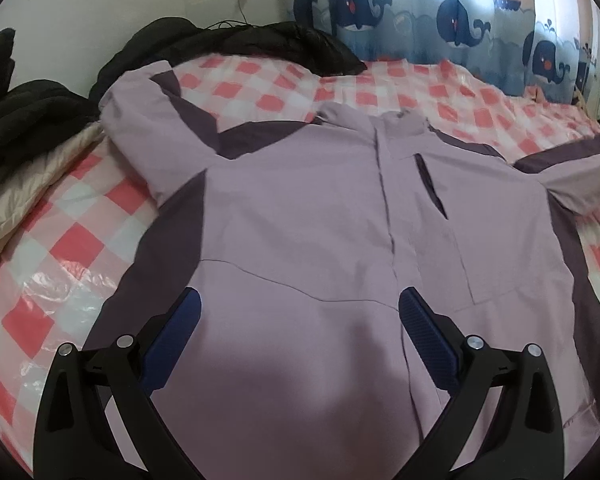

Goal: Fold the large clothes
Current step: 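Grasp the jacket sleeve cuff with the right gripper and lift it, then carry the held sleeve across the jacket body with the right gripper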

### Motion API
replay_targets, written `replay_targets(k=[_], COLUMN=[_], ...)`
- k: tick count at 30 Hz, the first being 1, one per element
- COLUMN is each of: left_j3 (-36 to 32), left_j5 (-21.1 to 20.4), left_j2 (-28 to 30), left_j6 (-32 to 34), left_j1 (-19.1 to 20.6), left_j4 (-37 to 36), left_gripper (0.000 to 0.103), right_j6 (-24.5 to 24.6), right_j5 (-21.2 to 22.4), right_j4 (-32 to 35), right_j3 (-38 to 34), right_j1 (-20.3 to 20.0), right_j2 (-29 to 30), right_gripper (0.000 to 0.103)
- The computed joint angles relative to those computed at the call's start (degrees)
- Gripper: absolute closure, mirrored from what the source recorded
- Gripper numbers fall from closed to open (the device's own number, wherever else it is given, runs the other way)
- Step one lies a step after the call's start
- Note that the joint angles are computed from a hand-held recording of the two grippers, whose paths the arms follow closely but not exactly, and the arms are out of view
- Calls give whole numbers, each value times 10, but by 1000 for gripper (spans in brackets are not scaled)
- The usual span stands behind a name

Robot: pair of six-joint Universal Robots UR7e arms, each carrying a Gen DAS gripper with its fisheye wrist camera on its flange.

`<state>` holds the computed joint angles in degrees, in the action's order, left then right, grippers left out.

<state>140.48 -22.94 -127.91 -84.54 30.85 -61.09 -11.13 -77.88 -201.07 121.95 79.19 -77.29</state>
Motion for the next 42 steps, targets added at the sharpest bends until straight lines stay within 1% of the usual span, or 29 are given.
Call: replay_targets(k=[2,3,4,5,6,7,8,9,10,12,13,14,15,16,17,18,19,21,22,24,26,28,29,31,35,40,42], left_j3=[4,7,9,11,12,13,13,14,14,15,16,16,16,16,15,15,15,15,15,15,15,13,14,12,9,-3,-8], left_j5=[-3,-4,-6,-8,-8,-8,-9,-10,-10,-12,-12,-13,-12,-12,-12,-11,-11,-10,-10,-11,-11,-14,-15,-20,-32,-47,-54], left_j2=[7,13,16,21,19,20,20,18,19,16,16,14,12,12,11,10,10,9,9,9,11,11,12,11,-8,-41,-57], left_j6=[21,30,35,44,48,48,47,47,47,52,53,53,56,55,59,59,60,65,65,70,79,85,90,85,88,66,59], left_j1=[8,12,14,15,15,14,13,12,12,14,15,16,17,17,18,18,19,21,21,22,27,30,31,30,21,0,-9], left_j4=[-24,-36,-41,-49,-51,-51,-51,-51,-54,-59,-61,-62,-62,-63,-63,-63,-64,-68,-69,-73,-81,-82,-88,-82,-80,-48,-38], left_gripper=[8,8,8,8,8,8,8,8,8,8,8,8,8,8,8,8,8,8,8,8,8,8,8,8,8,8,8], right_j6=[39,64,98,123,146,170,182,190,194,216,232,245,259,256,240,222,221,220,215,214,198,191,190,186,182,165,151], right_j5=[-19,-19,-1,1,25,73,100,111,142,178,186,189,181,181,158,126,110,74,63,55,34,27,25,15,-3,-28,-44], right_j4=[32,56,102,124,135,135,123,111,100,87,87,88,79,74,85,96,84,33,10,-23,-46,-64,-67,-64,-55,-50,-41], right_j3=[-4,-5,-6,-4,3,14,24,30,36,37,36,32,29,31,30,30,33,31,35,43,41,34,30,20,-8,-51,-74], right_j1=[-36,-61,-98,-119,-147,-178,-199,-210,-226,-244,-253,-254,-245,-248,-243,-233,-220,-181,-167,-144,-105,-66,-52,-10,69,176,222], right_j2=[2,4,7,8,9,12,12,11,9,10,8,12,18,18,12,6,8,23,21,9,4,1,2,4,25,79,109], right_gripper=[89,86,81,78,69,57,46,35,35,34,33,33,34,41,52,75,78,80,80,81,81,81,81,81,81,81,81])
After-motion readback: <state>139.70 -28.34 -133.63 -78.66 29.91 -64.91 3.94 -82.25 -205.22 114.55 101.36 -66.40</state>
